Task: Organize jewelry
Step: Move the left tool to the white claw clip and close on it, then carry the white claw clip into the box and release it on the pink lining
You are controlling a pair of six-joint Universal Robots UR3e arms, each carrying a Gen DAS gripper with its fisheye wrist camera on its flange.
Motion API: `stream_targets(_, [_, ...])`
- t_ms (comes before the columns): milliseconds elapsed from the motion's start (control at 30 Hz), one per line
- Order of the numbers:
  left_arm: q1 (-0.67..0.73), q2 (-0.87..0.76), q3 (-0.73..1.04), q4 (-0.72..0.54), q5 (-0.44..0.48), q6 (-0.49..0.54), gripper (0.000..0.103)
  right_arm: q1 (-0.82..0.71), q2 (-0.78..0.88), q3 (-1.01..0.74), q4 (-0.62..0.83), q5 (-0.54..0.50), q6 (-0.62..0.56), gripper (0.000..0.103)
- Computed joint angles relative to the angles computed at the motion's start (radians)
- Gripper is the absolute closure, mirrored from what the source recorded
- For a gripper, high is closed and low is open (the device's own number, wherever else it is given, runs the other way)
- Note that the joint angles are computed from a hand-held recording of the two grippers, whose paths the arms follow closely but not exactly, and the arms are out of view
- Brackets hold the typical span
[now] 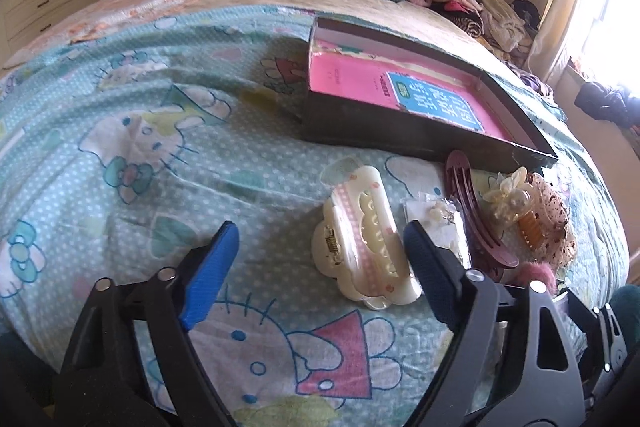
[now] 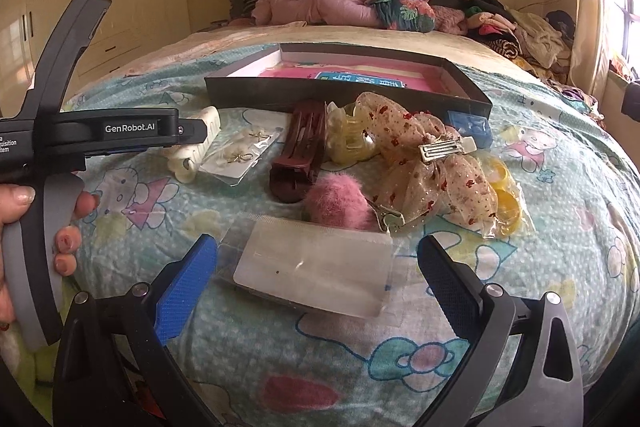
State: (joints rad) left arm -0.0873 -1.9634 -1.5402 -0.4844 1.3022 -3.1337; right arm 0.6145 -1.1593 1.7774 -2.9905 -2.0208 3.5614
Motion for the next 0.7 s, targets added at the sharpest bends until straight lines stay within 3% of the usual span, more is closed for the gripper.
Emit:
stream_targets(200, [-0.008,-0.017,0.011,-0.012,-0.056,0.024,0.061,0.008,0.033,-0.03,0.035,-0.03,0.004,0.007])
stream_targets(267, [-0.016,-0.021,0.015,-0.006,-0.048,0.028,0.061,-0.003,0.016,-0.01,0.031,-0.016,0.0,0.021])
stream_targets(367, [0.0,-0.01,-0.001,0.003,-0.08,0.024,0.071,-0.024,-0.025,0.039,0.022,0.015,-0.008,0.023])
stream_targets(700, [0.018,0.033,-0.026,0.003,-0.095,0.013,0.073,-0.105,-0.249,0.245,0.01,0.061,-0.004,0.025])
